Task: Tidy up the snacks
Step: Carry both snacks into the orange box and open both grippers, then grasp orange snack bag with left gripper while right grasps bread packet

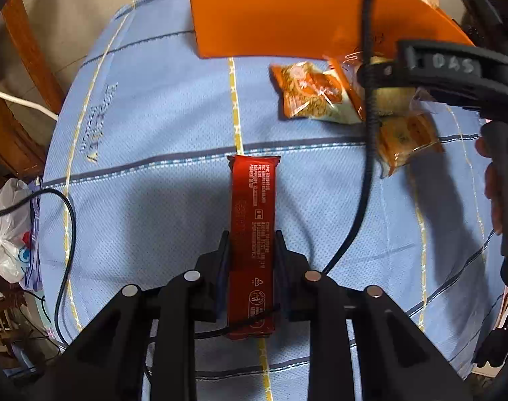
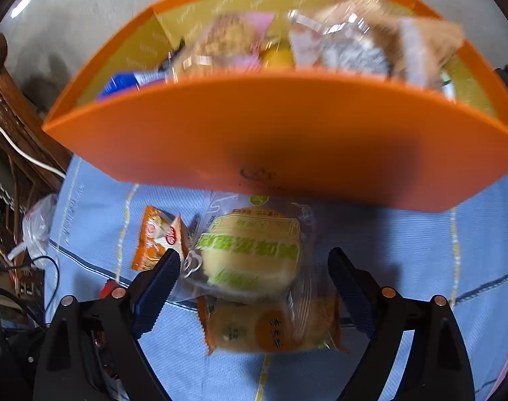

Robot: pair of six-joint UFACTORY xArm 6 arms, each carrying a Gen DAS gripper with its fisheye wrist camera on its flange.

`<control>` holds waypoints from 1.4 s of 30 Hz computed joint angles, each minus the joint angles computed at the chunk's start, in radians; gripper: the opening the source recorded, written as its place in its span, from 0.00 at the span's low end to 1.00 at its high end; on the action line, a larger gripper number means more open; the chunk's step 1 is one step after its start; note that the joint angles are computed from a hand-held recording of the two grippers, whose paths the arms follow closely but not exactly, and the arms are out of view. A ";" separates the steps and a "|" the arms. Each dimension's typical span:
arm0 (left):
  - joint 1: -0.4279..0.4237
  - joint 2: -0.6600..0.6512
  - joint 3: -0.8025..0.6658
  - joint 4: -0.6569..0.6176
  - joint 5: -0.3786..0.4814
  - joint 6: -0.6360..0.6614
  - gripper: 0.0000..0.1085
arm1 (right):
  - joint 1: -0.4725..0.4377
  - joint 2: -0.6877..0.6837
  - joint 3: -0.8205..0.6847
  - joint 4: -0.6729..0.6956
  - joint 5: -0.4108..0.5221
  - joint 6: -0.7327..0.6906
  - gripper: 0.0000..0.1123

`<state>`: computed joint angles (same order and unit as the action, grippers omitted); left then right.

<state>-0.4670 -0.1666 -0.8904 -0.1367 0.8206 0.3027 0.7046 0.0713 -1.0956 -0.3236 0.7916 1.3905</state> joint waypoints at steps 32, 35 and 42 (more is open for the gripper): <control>-0.085 0.319 -0.696 -0.123 0.061 -0.059 0.22 | -0.027 -0.413 0.075 -0.412 0.144 0.067 0.54; -0.094 0.393 -0.785 -0.113 0.078 -0.085 0.22 | -0.073 -0.365 0.052 -0.393 0.115 0.036 0.54; -0.108 0.535 -0.931 0.012 0.099 -0.271 0.85 | -0.125 -0.285 0.015 -0.341 0.162 0.008 0.74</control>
<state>-0.5747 0.3686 -1.8218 -0.1250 0.9201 0.0312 0.5793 -0.2137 -1.0811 -0.6642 0.9532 1.3986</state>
